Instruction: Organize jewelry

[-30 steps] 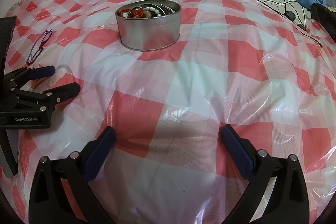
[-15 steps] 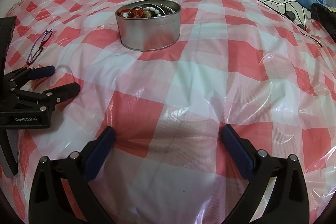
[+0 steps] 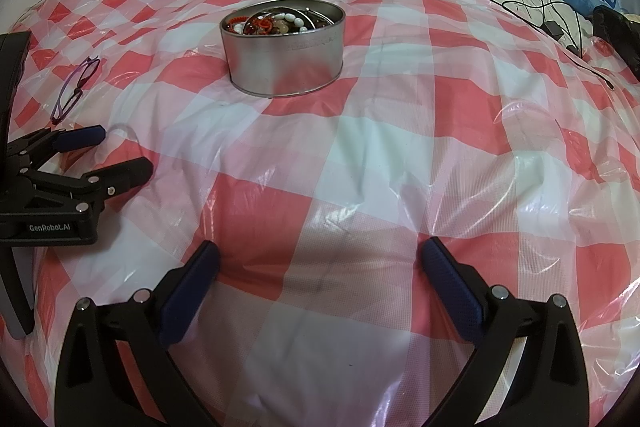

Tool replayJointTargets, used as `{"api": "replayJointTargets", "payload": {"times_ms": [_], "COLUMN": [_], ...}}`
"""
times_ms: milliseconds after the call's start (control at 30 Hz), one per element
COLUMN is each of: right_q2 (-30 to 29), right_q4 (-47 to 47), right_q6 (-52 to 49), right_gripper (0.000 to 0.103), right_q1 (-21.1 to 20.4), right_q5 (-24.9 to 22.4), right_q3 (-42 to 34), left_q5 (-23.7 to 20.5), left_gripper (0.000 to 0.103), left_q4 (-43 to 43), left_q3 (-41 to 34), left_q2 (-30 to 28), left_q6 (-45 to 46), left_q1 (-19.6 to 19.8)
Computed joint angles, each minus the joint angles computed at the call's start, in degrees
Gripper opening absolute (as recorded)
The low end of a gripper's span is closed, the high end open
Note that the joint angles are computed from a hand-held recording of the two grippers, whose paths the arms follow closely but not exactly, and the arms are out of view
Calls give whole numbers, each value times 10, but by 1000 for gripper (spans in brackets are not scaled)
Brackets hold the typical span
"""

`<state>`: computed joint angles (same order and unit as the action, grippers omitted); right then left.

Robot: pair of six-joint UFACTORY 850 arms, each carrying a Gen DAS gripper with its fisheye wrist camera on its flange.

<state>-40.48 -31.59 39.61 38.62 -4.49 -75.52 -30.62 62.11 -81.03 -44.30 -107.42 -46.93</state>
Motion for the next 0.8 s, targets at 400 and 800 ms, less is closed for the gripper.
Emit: {"api": "replayJointTargets", "payload": {"times_ms": [400, 800], "right_q2": [1, 0], "right_q4": [-10, 5], "right_q6": [10, -4], "right_gripper": [97, 97], "right_q1": [0, 0], "right_q5": [0, 0], "right_q3": [1, 0], "left_q5": [0, 0], "left_gripper": [96, 96], "left_q4": [0, 0], "left_q3": [0, 0], "left_q2": [0, 0], "left_q6": [0, 0], "left_q1": [0, 0]}}
